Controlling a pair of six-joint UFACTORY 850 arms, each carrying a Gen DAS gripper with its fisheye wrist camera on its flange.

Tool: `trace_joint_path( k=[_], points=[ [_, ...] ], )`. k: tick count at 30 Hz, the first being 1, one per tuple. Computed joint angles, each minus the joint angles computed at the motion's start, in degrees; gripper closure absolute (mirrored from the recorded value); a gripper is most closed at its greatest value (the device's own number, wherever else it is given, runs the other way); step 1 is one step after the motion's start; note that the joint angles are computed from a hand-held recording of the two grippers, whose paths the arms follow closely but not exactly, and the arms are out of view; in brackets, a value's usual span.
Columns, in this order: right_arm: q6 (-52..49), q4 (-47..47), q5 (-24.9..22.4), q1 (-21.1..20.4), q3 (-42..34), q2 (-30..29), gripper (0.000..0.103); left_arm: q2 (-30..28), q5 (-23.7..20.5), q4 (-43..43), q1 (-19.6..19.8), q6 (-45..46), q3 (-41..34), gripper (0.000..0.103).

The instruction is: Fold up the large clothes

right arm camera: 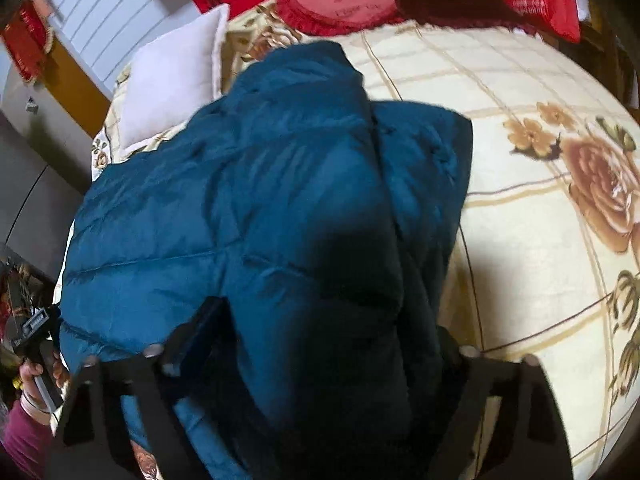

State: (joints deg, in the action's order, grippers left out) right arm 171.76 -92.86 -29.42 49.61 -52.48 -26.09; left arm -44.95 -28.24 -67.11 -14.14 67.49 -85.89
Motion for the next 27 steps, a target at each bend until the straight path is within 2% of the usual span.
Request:
trace_joint_path(
  k=[2,4,6,9,12,19,27],
  points=[
    [-3.1,2.4,-1.0,0.7,-0.5,0.4,0.038,1.7,3.5,-0.6,-1.0,2.7,2.0,0.06],
    [-5.9,4.5,-1.6,1.1,-0.9,0.8,0.046,4.0,8.5,-3.1,-2.4,8.5,4.8,0.068],
    [-8.8,6.9,-2.4,1.6,-1.5,1.1,0.051,6.1,12.4,-5.2,-3.7,13.4,7.2,0.076],
    [-10.6,8.8,-3.4,2.7,-1.7,1.7,0.055,7.8,14.6,-4.6,-4.3,14.2,8.7,0.079],
    [-7.5,7.1,-4.0,3.6,-0.1,3.1,0.057,8.8,14.5,-4.1,-4.1,13.9,9.6,0.08],
    [-9.6,10.2,-5.7,6.8,0.1,5.0,0.06,13.5,11.7,-7.5,-2.1,18.4,15.2,0.083],
    [-10.6,14.8,-7.8,13.6,0.2,7.1,0.062,20.6,6.5,-6.6,1.7,20.2,24.3,0.083]
  ],
)
